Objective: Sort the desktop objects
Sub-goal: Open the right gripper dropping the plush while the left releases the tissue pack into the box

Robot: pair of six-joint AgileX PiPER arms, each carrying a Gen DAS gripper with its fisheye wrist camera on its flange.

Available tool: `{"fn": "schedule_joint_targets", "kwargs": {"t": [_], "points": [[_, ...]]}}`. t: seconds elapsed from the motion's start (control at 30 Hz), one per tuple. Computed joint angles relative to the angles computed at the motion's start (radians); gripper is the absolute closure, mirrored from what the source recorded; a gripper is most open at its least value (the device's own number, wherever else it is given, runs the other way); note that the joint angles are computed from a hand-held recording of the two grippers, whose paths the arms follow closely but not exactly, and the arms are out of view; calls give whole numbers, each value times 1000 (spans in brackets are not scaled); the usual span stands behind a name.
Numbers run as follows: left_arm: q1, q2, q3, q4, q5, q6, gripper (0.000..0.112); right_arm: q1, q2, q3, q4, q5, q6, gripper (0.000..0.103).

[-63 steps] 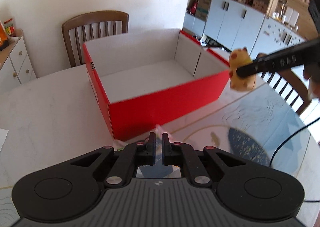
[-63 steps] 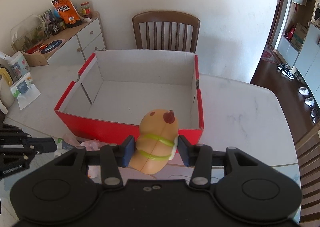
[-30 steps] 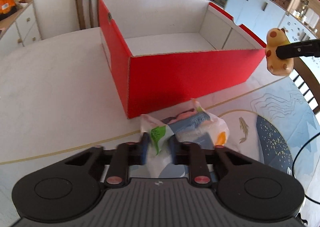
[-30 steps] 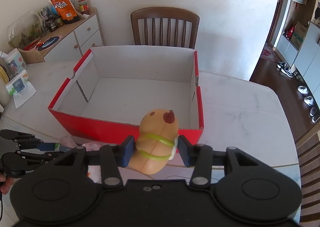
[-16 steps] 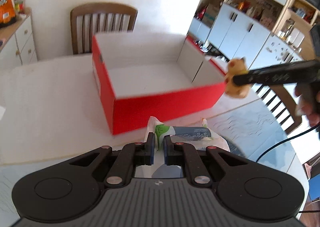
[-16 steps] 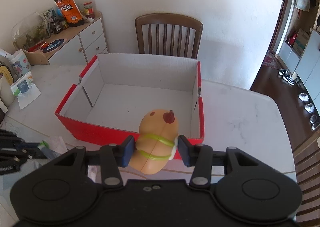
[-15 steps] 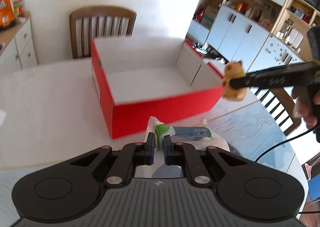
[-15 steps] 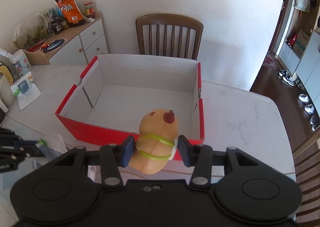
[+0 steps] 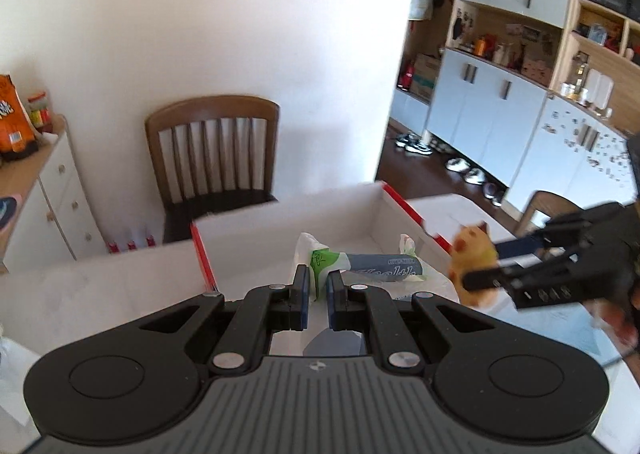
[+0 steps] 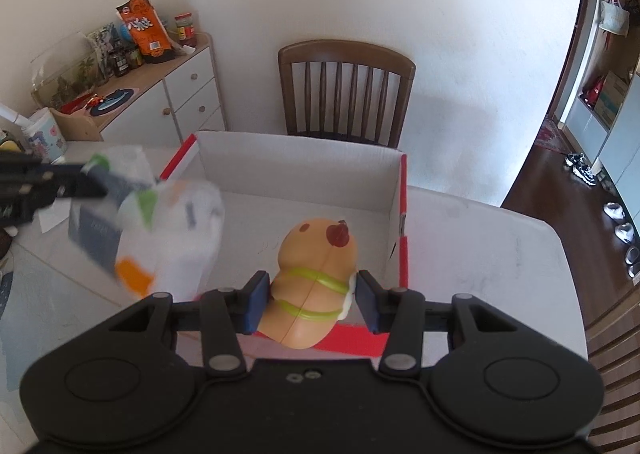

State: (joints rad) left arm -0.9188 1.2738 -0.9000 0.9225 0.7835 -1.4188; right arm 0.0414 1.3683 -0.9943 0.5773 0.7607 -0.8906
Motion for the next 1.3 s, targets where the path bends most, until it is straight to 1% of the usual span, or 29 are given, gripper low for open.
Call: {"fn": "schedule_joint_targets", "kwargs": {"t": [0.1, 0.13, 0.23, 0.3, 0.4, 0.53, 0.6, 0.73, 0.97, 1.03, 1.13, 1.3], "points": [[67, 74, -45, 9, -34, 21, 105, 26, 31, -14, -21, -35, 18, 57], [93, 98, -58, 2, -57, 30, 105, 37, 43, -18, -32, -49, 27, 57], [145, 177, -88, -2, -98, 48, 105, 72, 85, -24, -62, -101, 59, 57], [167, 220, -101, -18, -117, 59, 105, 88, 122, -36, -62, -118, 72, 57], [186, 287, -127, -28, -129, 78, 104, 118, 167, -44, -87, -146, 93, 57], [202, 345, -154, -40, -139, 96, 105, 149, 211, -47, -123, -173, 107, 57], [211, 367, -164, -60, -143, 118, 104, 169, 237, -52, -174, -192, 157, 57], [230, 422, -185, -110, -152, 176, 105, 175, 295, -72, -203, -192, 185, 57], [268, 503, -244, -250, -160, 327, 104, 185, 370, -132, -257, -154, 263, 57], [267, 520, -268, -278, -143, 363, 104, 192, 378, -137, -265, -157, 258, 57], [273, 546, -297, -315, -126, 414, 104, 204, 400, -163, -306, -122, 302, 57], [295, 566, -307, -401, -127, 476, 104, 228, 406, -159, -351, -114, 341, 55]]}}
